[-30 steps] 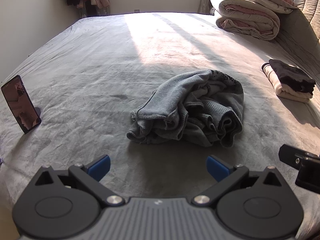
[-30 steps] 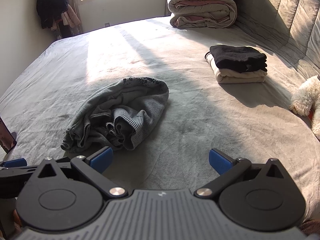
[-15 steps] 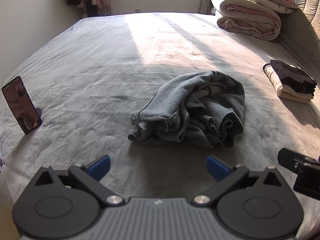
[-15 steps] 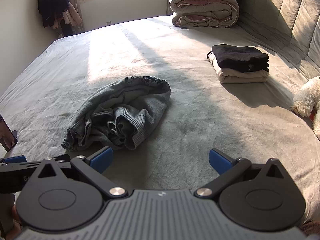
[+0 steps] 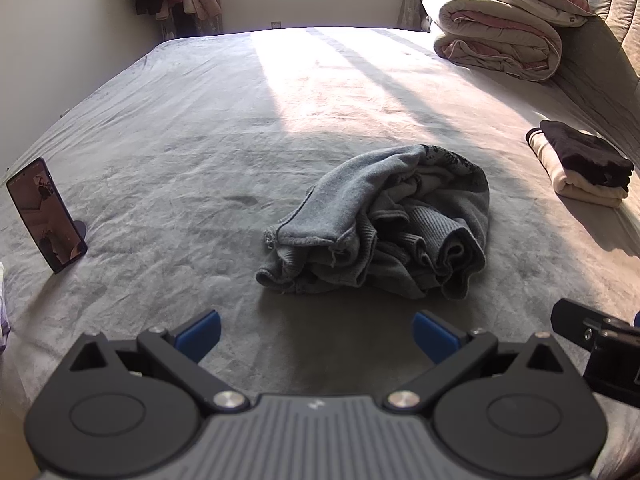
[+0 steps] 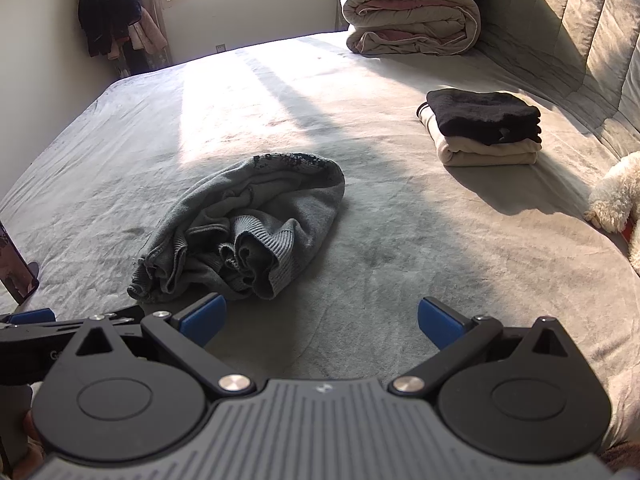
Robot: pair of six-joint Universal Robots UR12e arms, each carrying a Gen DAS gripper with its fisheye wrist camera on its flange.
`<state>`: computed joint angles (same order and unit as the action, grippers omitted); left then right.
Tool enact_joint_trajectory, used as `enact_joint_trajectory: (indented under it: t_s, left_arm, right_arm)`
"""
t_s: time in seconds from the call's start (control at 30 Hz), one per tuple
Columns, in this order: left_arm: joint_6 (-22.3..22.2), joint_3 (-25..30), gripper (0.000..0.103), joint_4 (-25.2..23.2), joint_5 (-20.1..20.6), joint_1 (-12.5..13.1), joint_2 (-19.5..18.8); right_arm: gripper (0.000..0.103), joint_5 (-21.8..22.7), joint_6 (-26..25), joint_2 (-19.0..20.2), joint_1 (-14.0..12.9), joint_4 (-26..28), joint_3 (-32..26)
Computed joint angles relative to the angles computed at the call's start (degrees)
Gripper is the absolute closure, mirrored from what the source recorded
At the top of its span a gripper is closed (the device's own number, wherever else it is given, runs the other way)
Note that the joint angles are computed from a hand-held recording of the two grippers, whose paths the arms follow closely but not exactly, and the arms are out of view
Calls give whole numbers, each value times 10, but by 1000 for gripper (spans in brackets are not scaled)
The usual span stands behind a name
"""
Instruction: Fold clothes
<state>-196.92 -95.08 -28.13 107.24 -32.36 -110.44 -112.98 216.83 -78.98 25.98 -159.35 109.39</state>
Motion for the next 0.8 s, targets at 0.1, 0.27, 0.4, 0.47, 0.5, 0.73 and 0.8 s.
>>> enact_joint_trajectory:
  t_s: [0.1, 0.27, 0.4, 0.47, 0.5, 0.73, 0.8]
  left_arm:
    - [-1, 0, 1, 0, -1, 0, 0]
    - [0, 2, 1, -2, -1, 0, -2]
    - [-1, 3, 1, -3, -1, 0, -3]
    - [-3, 2, 1, -2, -2, 1, -3]
    - [-3, 2, 1, -2, -3, 1, -4]
    - [-6, 2, 1, -5, -9, 5, -6]
    - [-7, 2, 1, -5, -9, 6, -6]
  right_arm:
    - [0, 0, -1, 0, 0, 1, 0]
    - [0, -1, 1, -1, 0, 1, 1]
    - [0, 2, 3, 0, -2, 2, 2]
    - [0, 3, 2, 1, -2, 4, 1]
    - [0, 4, 1, 1, -2, 4, 0]
    - [0, 7, -2, 6, -2, 10, -5]
    - [0, 8, -3, 8, -2, 11, -6]
